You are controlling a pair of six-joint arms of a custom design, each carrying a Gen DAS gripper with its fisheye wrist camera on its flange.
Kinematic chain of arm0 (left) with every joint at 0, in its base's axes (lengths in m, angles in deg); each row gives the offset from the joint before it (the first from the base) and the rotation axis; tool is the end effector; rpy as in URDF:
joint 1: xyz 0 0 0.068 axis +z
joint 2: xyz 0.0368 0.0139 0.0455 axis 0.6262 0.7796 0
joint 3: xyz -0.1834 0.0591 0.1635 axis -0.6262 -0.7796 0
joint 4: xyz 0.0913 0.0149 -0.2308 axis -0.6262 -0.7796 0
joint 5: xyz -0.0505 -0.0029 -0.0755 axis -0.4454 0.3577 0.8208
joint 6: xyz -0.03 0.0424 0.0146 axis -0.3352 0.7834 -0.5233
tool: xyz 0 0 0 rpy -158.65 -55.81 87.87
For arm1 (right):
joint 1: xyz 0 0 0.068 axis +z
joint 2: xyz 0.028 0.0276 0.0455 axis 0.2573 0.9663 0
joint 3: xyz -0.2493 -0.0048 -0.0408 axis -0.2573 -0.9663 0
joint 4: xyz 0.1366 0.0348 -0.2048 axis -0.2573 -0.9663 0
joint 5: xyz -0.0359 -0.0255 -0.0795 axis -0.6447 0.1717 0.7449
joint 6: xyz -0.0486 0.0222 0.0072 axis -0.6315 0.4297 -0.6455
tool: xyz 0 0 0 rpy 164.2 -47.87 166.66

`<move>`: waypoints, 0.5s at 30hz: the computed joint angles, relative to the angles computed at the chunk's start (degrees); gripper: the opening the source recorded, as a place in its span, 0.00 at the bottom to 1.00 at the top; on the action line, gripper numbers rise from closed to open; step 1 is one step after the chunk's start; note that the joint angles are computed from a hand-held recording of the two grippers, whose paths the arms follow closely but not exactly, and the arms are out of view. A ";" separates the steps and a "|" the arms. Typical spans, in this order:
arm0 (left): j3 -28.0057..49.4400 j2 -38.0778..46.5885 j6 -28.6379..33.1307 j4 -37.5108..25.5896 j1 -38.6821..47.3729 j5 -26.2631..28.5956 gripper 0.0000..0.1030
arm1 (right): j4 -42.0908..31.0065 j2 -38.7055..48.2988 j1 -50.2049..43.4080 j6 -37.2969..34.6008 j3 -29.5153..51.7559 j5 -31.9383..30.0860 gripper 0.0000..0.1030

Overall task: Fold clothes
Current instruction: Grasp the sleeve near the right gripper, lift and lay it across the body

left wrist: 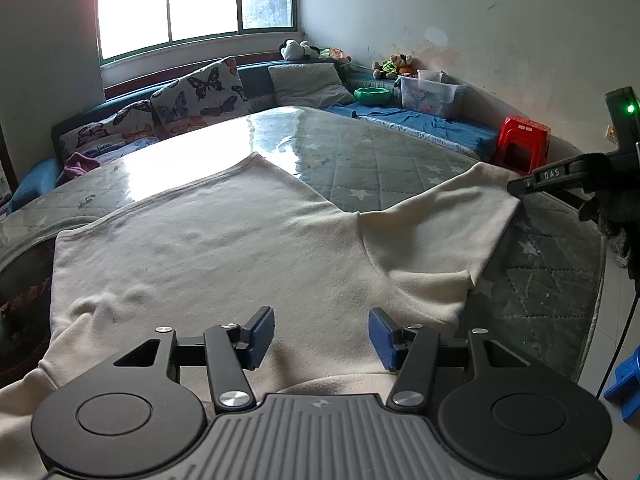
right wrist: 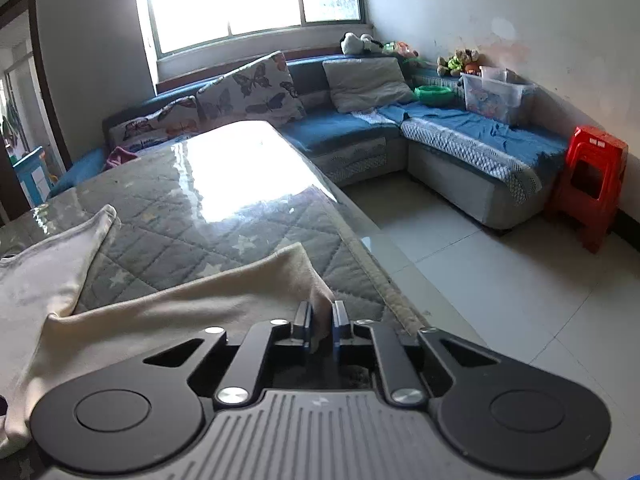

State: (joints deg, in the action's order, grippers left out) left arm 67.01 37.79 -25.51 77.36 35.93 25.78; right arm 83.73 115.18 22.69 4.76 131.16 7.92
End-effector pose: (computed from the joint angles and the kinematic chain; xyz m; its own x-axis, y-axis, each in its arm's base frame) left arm 0.2299 -0.0128 0.1134 -0.6159 0.0999 -0.7815 0.1217 0.9921 0.0309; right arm 0.3415 0.0508 0.1167 -0.6292 -0.0218 -0.7769 -0.1852 0.9750 0.1227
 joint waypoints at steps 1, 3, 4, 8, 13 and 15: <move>0.11 0.11 0.10 -0.02 -0.07 -0.04 0.54 | 0.44 -0.38 0.00 -0.10 -0.21 -0.10 0.08; 0.35 0.43 0.28 0.04 -0.30 -0.09 0.54 | 1.37 -1.28 -0.07 -0.38 -0.32 -0.29 0.08; 0.46 0.59 0.33 0.10 -0.44 -0.09 0.54 | 1.78 -1.73 -0.09 -0.55 -0.40 -0.33 0.07; 0.71 1.05 -0.05 0.79 -1.43 0.14 0.54 | 1.15 -1.74 0.05 -1.53 1.05 -0.75 0.07; 1.15 2.60 0.06 1.91 -3.81 -0.85 0.54 | -0.38 -0.47 0.45 -2.84 2.81 -0.17 0.07; 1.05 2.96 0.20 2.49 -4.11 -0.99 0.54 | -0.85 -1.63 0.36 -3.27 2.99 -0.53 0.07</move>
State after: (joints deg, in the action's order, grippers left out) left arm 68.06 40.74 -25.31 79.85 31.81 24.78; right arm 82.88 113.55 23.04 1.49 134.15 7.39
